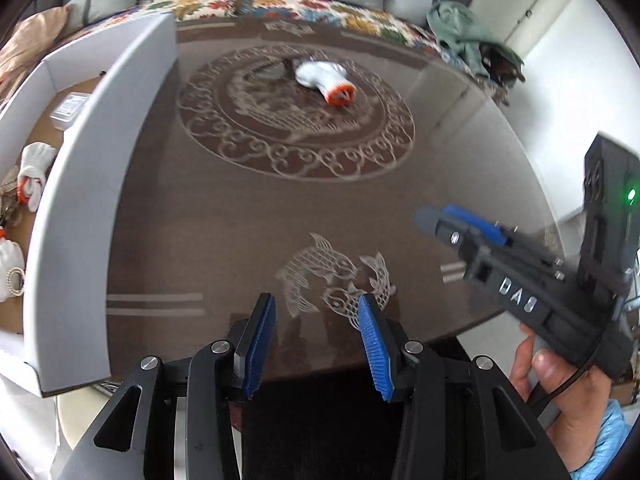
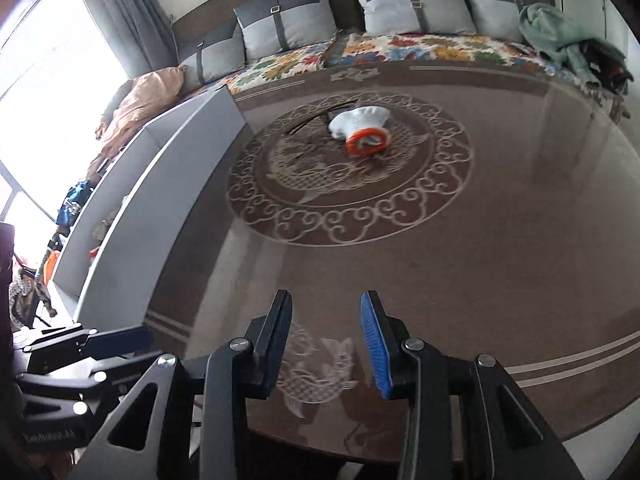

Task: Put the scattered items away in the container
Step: 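Move both open tools back over the table toward the glasses and glove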

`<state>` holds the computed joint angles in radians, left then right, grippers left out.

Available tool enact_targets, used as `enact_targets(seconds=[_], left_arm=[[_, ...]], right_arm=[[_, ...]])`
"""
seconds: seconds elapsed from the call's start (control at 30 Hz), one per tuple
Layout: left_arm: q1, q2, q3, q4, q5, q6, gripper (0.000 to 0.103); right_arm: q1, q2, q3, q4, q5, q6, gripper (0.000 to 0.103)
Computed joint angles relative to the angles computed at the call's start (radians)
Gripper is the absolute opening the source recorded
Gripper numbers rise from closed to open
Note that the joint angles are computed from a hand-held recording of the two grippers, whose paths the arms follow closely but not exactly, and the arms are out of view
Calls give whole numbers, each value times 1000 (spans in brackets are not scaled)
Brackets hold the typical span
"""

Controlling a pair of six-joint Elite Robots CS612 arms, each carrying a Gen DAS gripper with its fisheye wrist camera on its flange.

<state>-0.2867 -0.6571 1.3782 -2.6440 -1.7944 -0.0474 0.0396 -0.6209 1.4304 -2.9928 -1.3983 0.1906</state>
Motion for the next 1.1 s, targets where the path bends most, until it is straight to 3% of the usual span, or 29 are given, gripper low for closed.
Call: enact_targets(seconds=[0.53,0.8,0.93,1.1], left_arm=[[-12,10,-4,34,45,-15,43],[-23,70,-67,-37,101,-63,44],[-18,93,-99,-42,55,-88,44],[-22,102,-108,-37,59,-66,44]], right_arm=[[-6,-2,12,-5,-43,-20,37],[-3,5,5,9,-60,-30,37],[-9,10,-3,39,-63,-29,37],[-15,18,-11,48,-72,-32,37]])
